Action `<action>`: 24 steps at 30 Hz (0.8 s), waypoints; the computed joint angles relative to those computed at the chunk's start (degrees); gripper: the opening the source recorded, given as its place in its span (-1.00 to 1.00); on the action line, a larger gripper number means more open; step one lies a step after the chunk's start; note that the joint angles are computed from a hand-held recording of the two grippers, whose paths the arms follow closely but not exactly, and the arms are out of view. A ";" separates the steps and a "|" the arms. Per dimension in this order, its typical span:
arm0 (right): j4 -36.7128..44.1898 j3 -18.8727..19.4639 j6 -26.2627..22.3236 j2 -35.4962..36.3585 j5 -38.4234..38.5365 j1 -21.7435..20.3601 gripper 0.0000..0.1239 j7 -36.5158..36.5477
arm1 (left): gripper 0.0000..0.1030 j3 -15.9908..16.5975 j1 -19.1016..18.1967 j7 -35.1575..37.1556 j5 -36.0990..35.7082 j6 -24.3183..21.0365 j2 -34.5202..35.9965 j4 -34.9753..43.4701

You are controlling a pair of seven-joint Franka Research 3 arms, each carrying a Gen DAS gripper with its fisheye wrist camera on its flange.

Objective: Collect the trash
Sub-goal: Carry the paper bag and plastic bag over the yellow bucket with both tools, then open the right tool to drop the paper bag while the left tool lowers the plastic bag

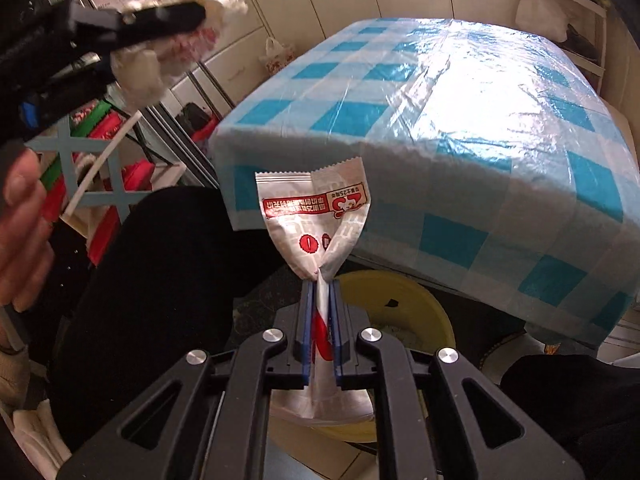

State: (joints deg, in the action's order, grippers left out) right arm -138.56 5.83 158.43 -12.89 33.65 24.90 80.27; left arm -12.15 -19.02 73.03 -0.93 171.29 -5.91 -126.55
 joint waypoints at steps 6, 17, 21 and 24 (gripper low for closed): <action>2.58 2.14 -4.55 3.86 -9.55 -1.98 -0.53 6.52 | -0.44 0.90 -1.45 1.27 -2.22 0.85 -2.44 -2.72; -0.91 1.46 -0.78 1.15 -11.49 -2.46 -0.14 12.06 | -0.44 3.72 -5.75 6.87 -9.79 -0.43 -3.30 -5.49; -3.76 0.83 4.11 -1.57 -8.81 -2.54 -0.10 13.30 | -0.44 4.29 -6.24 10.83 -14.11 -2.09 -3.35 -6.04; -6.12 1.39 9.66 -3.57 -9.01 -3.53 -0.03 16.70 | -0.44 4.82 -6.96 15.32 -18.15 -5.59 -2.37 -5.41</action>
